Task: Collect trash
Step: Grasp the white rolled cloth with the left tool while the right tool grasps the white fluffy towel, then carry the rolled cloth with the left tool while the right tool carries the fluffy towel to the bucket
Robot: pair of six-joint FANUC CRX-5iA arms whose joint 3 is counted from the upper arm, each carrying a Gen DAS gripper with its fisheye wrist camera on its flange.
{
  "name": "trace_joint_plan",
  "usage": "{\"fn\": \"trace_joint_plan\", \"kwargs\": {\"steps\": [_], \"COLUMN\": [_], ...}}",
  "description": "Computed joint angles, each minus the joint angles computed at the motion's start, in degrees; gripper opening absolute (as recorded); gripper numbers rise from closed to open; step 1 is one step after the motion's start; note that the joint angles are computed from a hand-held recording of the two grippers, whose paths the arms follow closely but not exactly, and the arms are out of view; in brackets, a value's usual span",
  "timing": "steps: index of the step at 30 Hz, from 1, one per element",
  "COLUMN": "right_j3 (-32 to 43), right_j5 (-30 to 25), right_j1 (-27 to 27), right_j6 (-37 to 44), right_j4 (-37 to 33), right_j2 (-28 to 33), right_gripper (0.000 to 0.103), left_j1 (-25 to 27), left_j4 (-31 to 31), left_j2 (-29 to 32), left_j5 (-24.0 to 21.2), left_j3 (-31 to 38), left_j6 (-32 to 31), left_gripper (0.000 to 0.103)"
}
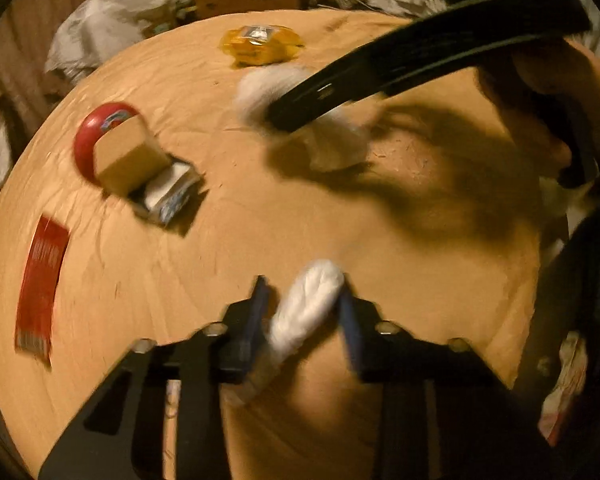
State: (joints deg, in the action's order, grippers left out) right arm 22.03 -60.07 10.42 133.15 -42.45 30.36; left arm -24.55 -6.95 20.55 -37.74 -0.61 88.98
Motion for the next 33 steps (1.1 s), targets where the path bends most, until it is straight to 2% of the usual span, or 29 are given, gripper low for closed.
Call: {"fn": "trace_joint_plan", "kwargs": {"steps": [2, 4, 8, 9, 13, 16, 20, 24, 29, 33], "right_j3": [-3.1, -6.9, -13.7, -15.3, -20.3, -23.8, -26.5, -29.4, -32.4, -33.7], "right_j5": [1.5, 3.4, 6.2, 6.7, 8.3, 9.8, 10.4, 11.5, 12.5, 12.7], "right_j1": [-1.0, -1.8, -4.0, -4.6, -6.0, -6.2, -6.6, -7.3, -8.5, -9.1], "right_j6": [2.5, 5.5, 10.0, 11.2, 15.3, 17.8, 19.1, 19.8, 21.0, 21.4], "right_j4": [-1.5, -2.8, -6.2, -7.1, -9.7, -10.4, -10.8, -11.4, -12.8, -13.3], "right_j2": [-2.8, -6.2, -12.4, -14.0, -19.5, -24.0, -28.5, -33.0, -37.8, -39.8], "right_gripper": [0.033, 0.033, 0.033, 0.033, 0.033, 0.033, 0.033, 0.033, 0.033, 0.033], "left_j1": [-1.3, -2.1, -4.3, -5.6, -10.6, -15.9, -20.6, -26.4, -29.9, -30.9], "left_j4": [-4.6, -7.4, -16.7, -20.7, -31.9, -39.9, -45.5, -50.4, -53.5, -54.2], "left_j2": [-1.4, -3.3, -8.0, -9.1, -11.2, -11.4, -12.1, -9.6, -8.1, -7.8], "left_j5": [0.8, 2.5, 4.4, 3.9, -0.4, -7.3, -14.9, -26.2, -33.1, -34.6], "left_j3": [-0.7, -2.2, -4.5, -4.4, -3.2, -0.2, 2.1, 7.1, 10.2, 11.0], "left_j6": [8.8, 16.5, 36.8, 43.8, 61.5, 72.7, 80.2, 85.2, 87.6, 88.1], "left_gripper": [0.029, 0.021, 0.020, 0.019, 0.019, 0.019, 0.019, 0.019, 0.019, 0.019]}}
